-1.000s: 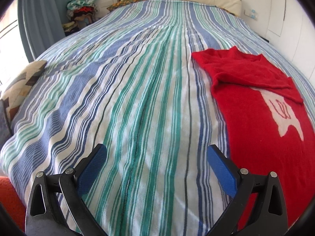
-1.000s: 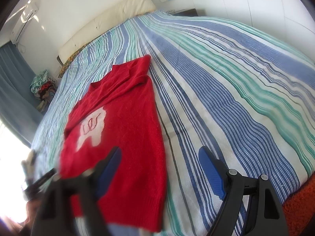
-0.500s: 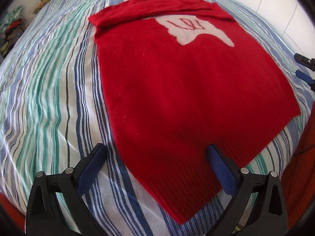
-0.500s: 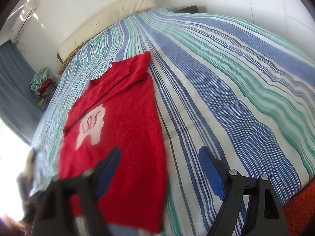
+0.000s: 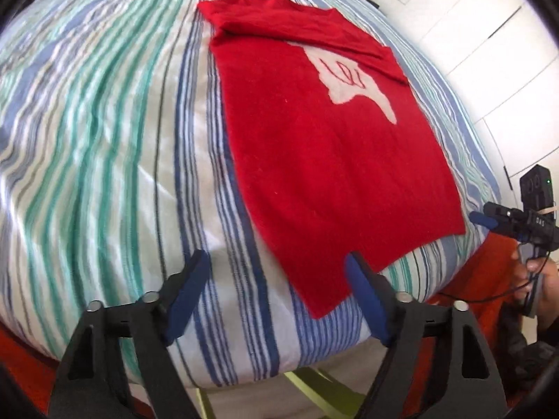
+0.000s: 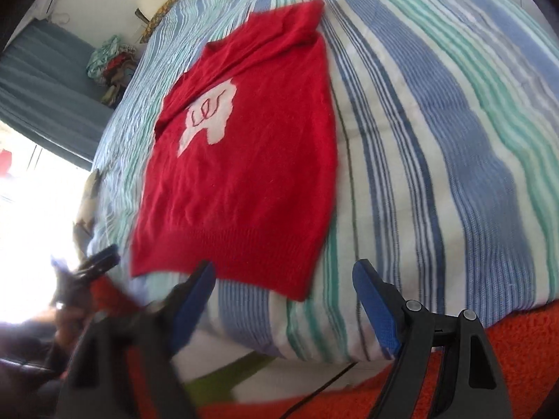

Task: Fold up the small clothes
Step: 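Grasp the sweater hem with both tools and fold it up toward the collar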

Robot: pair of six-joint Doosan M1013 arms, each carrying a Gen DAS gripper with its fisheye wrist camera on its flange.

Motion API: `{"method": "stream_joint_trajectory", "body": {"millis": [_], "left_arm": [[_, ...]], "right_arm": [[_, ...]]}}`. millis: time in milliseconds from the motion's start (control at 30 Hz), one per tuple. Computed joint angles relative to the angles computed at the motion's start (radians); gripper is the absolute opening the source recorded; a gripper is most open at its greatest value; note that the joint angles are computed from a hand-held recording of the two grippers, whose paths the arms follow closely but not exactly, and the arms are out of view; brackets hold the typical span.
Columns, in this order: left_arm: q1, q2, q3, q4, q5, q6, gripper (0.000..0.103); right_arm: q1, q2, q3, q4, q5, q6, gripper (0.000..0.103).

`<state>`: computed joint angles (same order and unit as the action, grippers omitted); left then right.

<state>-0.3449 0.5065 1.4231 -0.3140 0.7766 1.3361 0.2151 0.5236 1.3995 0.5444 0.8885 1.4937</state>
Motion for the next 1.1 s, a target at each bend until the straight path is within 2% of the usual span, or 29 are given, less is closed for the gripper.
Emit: {"method": "stream_joint_trajectory", "body": {"millis": [67, 133, 167, 200, 233, 300, 400, 533, 633, 700, 800, 900, 1000, 1100], "left_arm": [[-0.025, 0.011, -0.01, 0.035, 0.025, -0.02, 0.069], [-0.036, 0.015, -0.015, 0.071, 0.028, -0.042, 0.066], [-0.037, 0.014, -0.015, 0.069, 0.025, -0.044, 0.059], [-0.036, 0.013, -0.013, 0.052, 0.027, -0.034, 0.032], [-0.033, 0.016, -0.016, 0.017, 0.039, -0.008, 0.003], [-0.027, 0.013, -0.009, -0.023, 0.039, -0.005, 0.003], [-0.007, -0.009, 0.015, -0.12, 0.006, 0.015, 0.002], [0.032, -0.037, 0.033, -0.285, -0.069, 0.07, 0.002], [0.058, -0.02, -0.019, -0.313, -0.103, 0.065, 0.002], [0.075, 0.008, -0.078, -0.277, -0.12, 0.024, 0.002], [0.093, 0.079, -0.21, -0.18, -0.11, -0.056, 0.002], [0.108, 0.174, -0.373, -0.099, -0.063, -0.138, 0.002], [0.124, 0.272, -0.536, -0.024, 0.012, -0.214, 0.002], [0.136, 0.374, -0.704, 0.031, 0.109, -0.263, 0.002]], "right_arm": [[-0.008, 0.018, -0.001, 0.066, 0.0, 0.014, 0.08], [-0.006, 0.044, -0.018, 0.058, 0.025, 0.058, 0.08], [-0.004, 0.052, -0.022, 0.05, 0.032, 0.066, 0.08], [-0.002, 0.061, -0.025, 0.057, 0.045, 0.055, 0.074], [-0.002, 0.072, -0.034, 0.065, 0.076, 0.042, 0.065], [0.0, 0.084, -0.049, 0.062, 0.115, 0.044, 0.005], [-0.005, 0.075, -0.045, 0.085, 0.102, 0.033, 0.005], [-0.022, 0.037, -0.012, 0.223, 0.008, -0.052, 0.005], [-0.03, 0.036, -0.034, 0.31, -0.062, -0.112, 0.005], [-0.032, 0.06, -0.082, 0.337, -0.101, -0.121, 0.005], [-0.017, 0.119, -0.202, 0.271, -0.167, -0.085, 0.005], [-0.008, 0.21, -0.368, 0.195, -0.178, -0.011, 0.005], [0.003, 0.328, -0.585, 0.08, -0.141, 0.096, 0.005], [0.007, 0.471, -0.848, -0.032, -0.06, 0.212, 0.005]]}}
